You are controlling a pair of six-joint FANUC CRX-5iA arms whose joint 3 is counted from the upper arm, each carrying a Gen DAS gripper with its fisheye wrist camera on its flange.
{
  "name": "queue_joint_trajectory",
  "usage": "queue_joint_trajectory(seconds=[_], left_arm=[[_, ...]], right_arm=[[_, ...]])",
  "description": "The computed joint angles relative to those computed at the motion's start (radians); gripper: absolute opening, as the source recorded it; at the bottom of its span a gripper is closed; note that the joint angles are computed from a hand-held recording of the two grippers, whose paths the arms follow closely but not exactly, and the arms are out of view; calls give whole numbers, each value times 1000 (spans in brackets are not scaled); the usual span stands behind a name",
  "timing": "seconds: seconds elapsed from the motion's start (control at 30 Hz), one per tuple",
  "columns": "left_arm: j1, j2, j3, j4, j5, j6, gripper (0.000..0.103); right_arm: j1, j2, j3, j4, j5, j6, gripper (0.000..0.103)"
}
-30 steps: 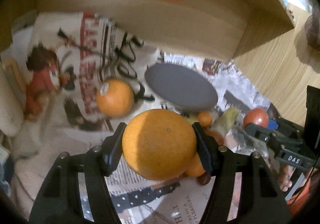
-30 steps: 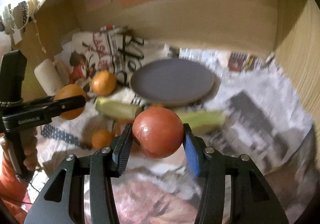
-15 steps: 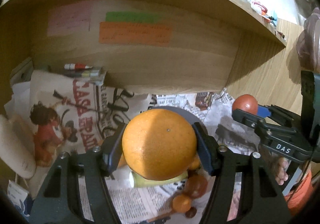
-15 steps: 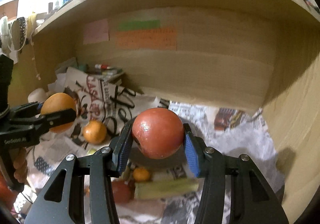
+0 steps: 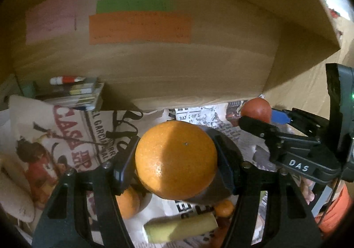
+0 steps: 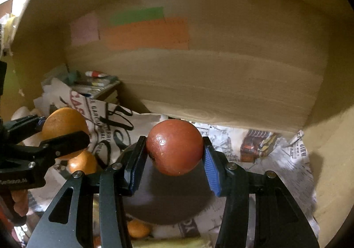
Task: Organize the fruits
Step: 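Carry orange with left tool while right tool carries tomato to the grey plate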
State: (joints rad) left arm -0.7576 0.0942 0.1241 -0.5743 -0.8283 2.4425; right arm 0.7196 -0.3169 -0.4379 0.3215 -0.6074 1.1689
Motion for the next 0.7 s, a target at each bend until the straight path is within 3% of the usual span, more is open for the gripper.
queue_joint_trajectory(seconds=[0.17,0.33,0.7], left_arm=[[56,64,31,94,19,-96,65],[146,137,38,291,51,-243,65],[226,278,97,490,-4,-417,65]], right_arm=[[-45,99,87,-104,-50,111,45],[-81,201,164,-170,-105,177,45],[-102,322,258,-256,-236,301,46]])
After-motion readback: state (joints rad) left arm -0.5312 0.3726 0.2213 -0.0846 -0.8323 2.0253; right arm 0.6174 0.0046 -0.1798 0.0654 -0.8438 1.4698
